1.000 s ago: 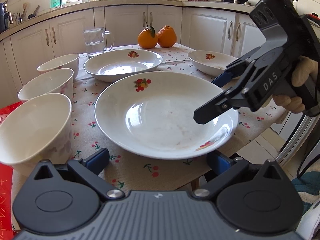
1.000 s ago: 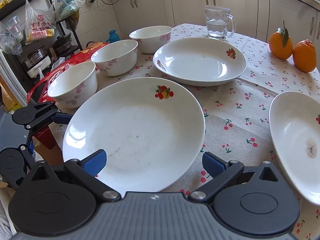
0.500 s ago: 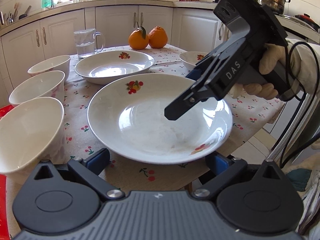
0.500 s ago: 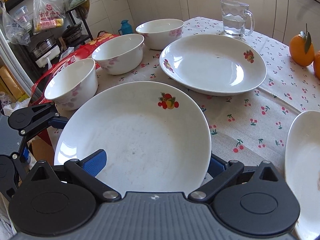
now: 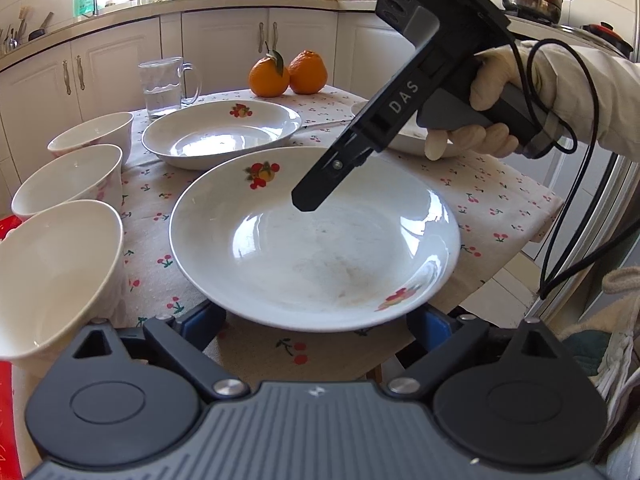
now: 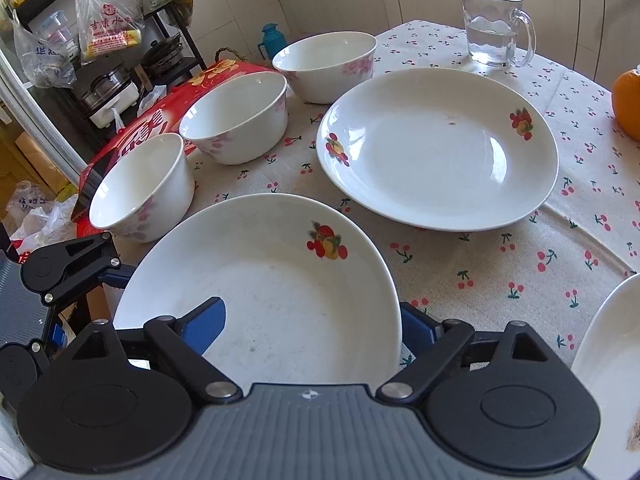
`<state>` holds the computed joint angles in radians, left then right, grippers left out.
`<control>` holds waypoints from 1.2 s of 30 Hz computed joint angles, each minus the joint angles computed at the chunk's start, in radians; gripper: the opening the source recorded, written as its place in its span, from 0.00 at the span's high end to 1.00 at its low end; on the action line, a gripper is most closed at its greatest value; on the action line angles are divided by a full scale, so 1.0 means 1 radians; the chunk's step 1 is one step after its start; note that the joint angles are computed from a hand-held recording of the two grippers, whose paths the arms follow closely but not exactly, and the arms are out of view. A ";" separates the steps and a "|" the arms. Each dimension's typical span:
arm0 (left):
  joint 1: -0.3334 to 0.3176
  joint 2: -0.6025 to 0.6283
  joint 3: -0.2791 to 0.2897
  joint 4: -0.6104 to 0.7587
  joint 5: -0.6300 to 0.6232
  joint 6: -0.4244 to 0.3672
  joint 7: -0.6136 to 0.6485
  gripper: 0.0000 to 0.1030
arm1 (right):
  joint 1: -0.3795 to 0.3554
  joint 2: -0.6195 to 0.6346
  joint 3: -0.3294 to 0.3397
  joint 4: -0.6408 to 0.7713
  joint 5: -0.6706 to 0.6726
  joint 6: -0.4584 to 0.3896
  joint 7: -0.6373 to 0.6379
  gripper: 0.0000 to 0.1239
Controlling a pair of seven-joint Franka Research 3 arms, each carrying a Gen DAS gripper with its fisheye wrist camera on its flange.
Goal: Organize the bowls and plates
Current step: 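Lift the plate with the right tool and carry it toward another white plate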
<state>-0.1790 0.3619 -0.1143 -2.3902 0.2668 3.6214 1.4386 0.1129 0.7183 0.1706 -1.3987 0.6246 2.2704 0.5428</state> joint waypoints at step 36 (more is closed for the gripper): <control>0.086 -0.035 -0.067 0.048 0.182 -0.133 -0.110 0.10 | -0.030 0.015 -0.010 0.089 -0.006 -0.171 0.058 0.31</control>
